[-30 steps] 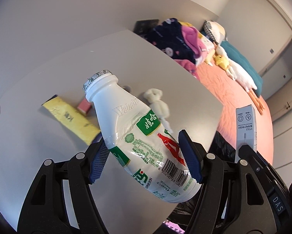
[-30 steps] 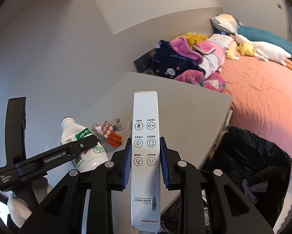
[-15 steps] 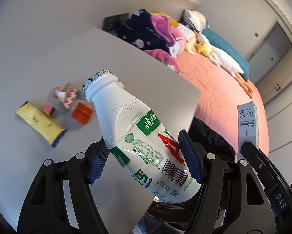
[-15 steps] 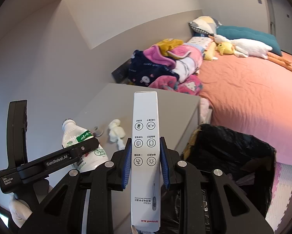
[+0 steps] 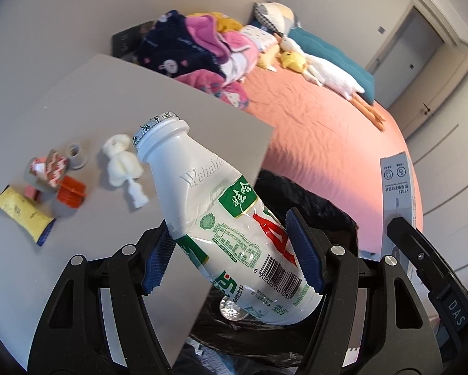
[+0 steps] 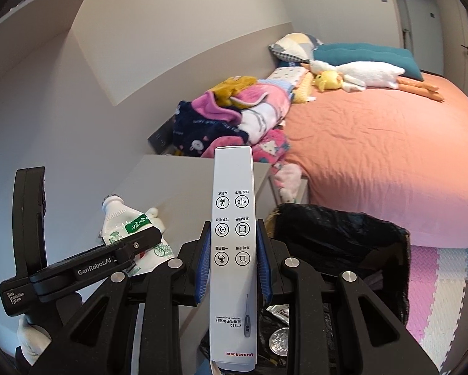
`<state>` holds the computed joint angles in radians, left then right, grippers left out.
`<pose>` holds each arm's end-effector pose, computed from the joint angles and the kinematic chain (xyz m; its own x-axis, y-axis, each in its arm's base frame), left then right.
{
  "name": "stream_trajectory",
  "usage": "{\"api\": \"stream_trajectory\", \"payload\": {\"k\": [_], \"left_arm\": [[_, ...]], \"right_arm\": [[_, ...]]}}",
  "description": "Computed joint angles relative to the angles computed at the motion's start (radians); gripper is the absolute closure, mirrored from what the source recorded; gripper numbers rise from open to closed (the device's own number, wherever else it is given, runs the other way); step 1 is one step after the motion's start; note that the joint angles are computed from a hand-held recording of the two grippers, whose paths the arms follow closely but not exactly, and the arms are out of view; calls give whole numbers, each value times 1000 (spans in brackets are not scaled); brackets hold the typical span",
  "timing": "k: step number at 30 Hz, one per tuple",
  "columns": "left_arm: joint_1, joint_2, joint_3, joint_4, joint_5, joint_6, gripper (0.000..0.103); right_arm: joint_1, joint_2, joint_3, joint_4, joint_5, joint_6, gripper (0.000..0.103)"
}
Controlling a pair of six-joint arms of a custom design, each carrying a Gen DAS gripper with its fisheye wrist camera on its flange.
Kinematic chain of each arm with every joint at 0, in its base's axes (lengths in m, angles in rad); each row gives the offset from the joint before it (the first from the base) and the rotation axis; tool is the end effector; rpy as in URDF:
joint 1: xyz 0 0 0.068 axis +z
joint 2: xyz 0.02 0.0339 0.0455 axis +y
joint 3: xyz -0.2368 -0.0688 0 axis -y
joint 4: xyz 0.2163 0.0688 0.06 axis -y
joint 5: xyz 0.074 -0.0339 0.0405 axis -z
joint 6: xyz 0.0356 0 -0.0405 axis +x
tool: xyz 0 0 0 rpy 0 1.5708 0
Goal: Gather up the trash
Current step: 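Carry the white bottle and white box over the black trash bin, then open both tools to drop the bottle and box into the bin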
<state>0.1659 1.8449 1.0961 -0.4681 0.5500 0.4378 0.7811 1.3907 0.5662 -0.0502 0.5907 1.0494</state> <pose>0.3182 0.0344 0.1403 -0.8218 0.2289 -0.5217 0.4265 0.8543 -0.2971 0.1808 0.1513 0.1489 -0.5586 0.4604 -0.6900 0.3076 0.8875 0.3432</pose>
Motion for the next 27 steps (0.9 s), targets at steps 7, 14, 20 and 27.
{"api": "stream_trajectory", "payload": {"k": [7, 14, 20, 27], "left_arm": [[-78, -43, -47, 15, 0, 4, 36], [-161, -67, -84, -12, 27, 83, 33], [-220, -113, -133, -29, 66, 152, 8], [-219, -109, -125, -21, 61, 140, 8]], "right_arm": [[10, -132, -66, -93, 56, 67, 75], [17, -247, -116, -198, 110, 159, 74], [53, -329, -118, -361, 230, 312, 40], [58, -363, -129, -381, 239, 314, 39]]}}
